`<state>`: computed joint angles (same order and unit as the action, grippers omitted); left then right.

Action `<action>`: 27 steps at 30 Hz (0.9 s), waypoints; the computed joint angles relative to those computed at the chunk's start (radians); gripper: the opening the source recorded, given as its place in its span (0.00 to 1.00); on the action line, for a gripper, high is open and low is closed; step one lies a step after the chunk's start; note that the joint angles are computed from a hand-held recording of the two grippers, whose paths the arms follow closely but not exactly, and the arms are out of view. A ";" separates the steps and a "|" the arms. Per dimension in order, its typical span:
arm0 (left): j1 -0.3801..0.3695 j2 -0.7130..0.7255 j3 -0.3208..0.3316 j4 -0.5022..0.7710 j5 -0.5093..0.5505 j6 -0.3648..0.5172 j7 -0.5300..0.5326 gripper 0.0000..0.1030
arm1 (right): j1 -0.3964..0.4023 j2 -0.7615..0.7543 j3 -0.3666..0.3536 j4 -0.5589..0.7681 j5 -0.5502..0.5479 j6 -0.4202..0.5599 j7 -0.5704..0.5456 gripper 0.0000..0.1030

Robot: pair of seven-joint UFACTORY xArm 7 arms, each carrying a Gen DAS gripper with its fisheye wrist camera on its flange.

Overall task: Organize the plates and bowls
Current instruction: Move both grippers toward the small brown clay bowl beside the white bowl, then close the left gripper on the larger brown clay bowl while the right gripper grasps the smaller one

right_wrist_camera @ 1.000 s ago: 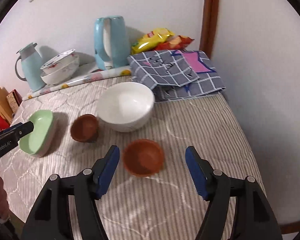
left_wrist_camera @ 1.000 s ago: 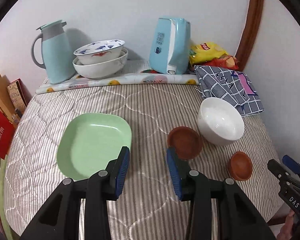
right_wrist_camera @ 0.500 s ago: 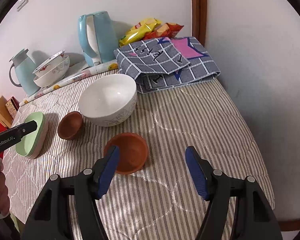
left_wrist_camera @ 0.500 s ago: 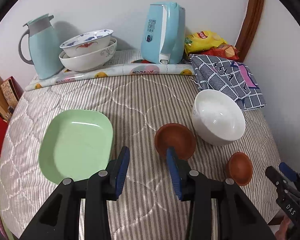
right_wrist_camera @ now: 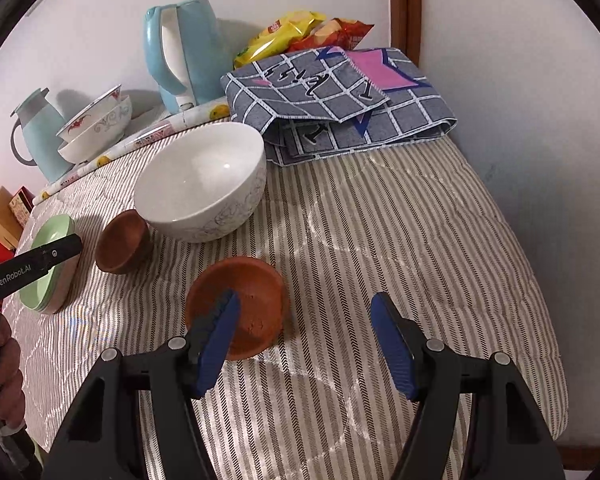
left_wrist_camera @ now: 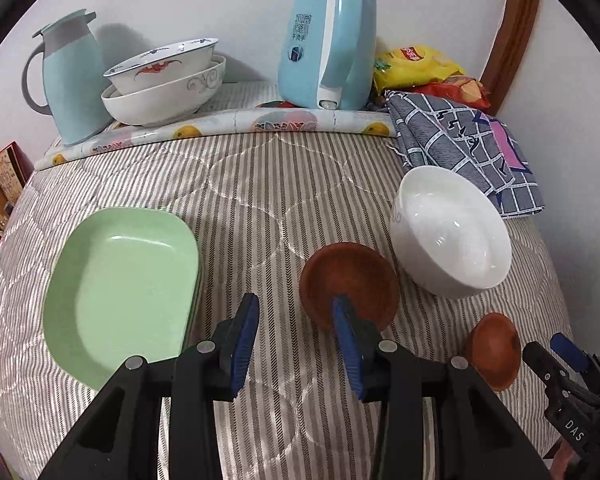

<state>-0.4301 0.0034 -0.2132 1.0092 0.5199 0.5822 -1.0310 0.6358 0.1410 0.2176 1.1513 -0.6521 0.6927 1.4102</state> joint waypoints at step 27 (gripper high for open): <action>-0.011 0.158 0.062 0.056 -0.175 -0.116 0.149 0.35 | 0.023 0.120 -0.066 0.049 0.079 -0.082 -0.082 0.45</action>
<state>-0.4408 0.1614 -0.1508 1.0655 0.3450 0.4662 -0.8817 0.6586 0.2612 0.1516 1.2008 -0.5729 0.6110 1.3284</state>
